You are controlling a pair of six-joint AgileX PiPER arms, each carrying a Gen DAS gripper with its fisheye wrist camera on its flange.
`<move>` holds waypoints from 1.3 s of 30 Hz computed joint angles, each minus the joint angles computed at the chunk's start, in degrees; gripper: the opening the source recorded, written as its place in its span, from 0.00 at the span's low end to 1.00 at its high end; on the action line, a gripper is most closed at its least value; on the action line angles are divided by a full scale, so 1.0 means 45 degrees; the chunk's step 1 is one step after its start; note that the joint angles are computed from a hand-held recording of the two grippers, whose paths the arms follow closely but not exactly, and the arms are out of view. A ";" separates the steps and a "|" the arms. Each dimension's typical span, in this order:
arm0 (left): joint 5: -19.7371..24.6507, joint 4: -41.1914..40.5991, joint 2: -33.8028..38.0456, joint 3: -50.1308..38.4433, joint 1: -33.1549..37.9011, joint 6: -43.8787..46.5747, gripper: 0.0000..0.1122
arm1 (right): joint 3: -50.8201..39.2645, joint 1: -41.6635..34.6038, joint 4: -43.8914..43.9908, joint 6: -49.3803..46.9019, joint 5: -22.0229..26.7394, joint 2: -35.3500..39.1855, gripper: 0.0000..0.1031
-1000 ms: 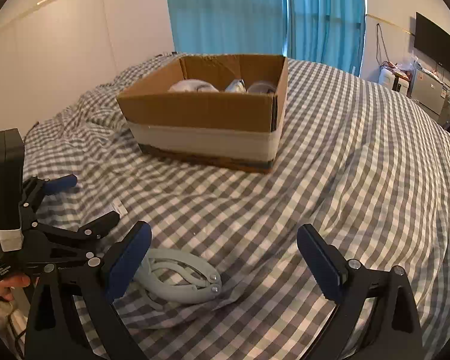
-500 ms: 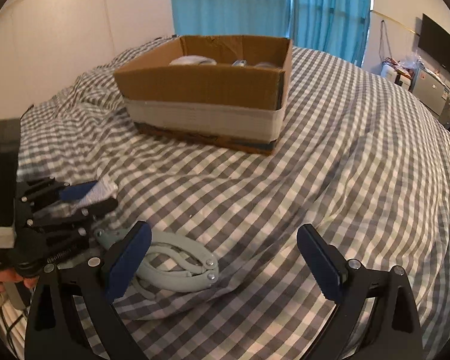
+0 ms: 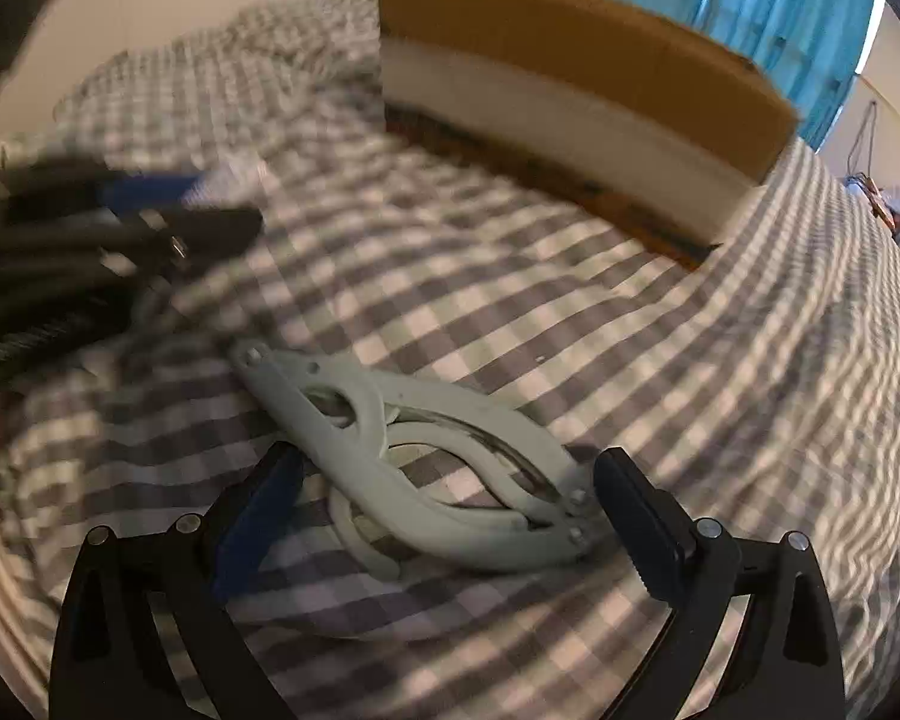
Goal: Organize objects
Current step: 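Grasp the toothpaste tube with the left tool while the right tool grasps the green clip, then carry the tube and clip over the box and release both inside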
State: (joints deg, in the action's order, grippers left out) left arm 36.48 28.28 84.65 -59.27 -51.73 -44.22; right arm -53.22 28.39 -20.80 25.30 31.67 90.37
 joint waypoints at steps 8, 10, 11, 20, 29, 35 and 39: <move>-0.0064 -0.0650 -0.0174 0.0257 -0.0175 0.0726 0.27 | 0.0395 -0.0683 -0.0805 0.3023 -0.0253 -0.0753 0.79; 0.0049 -0.0547 -0.0317 0.0260 -0.0379 0.0574 0.27 | 0.0526 -0.0857 -0.0524 0.2851 -0.0307 -0.1084 0.79; 0.0122 -0.0479 -0.0392 0.0244 -0.0475 0.0490 0.27 | 0.0603 -0.0852 -0.0535 0.3008 -0.0329 -0.1341 0.79; 0.0673 -0.0016 -0.1356 0.0104 -0.1196 -0.0198 0.27 | 0.1057 -0.0147 -0.1682 0.5130 0.0438 -0.3120 0.79; 0.1289 -0.0276 -0.1702 -0.1618 -0.1430 0.0720 0.27 | 0.0246 0.1092 -0.3126 0.6374 0.2472 -0.4257 0.79; 0.1273 -0.1521 -0.1194 -0.3151 -0.0688 0.2489 0.27 | -0.1264 0.1257 -0.3338 0.5807 0.3733 -0.4278 0.79; 0.1821 -0.2161 -0.0202 -0.4972 -0.0058 0.3728 0.27 | -0.2149 0.0622 -0.2889 0.5247 0.3369 -0.4259 0.79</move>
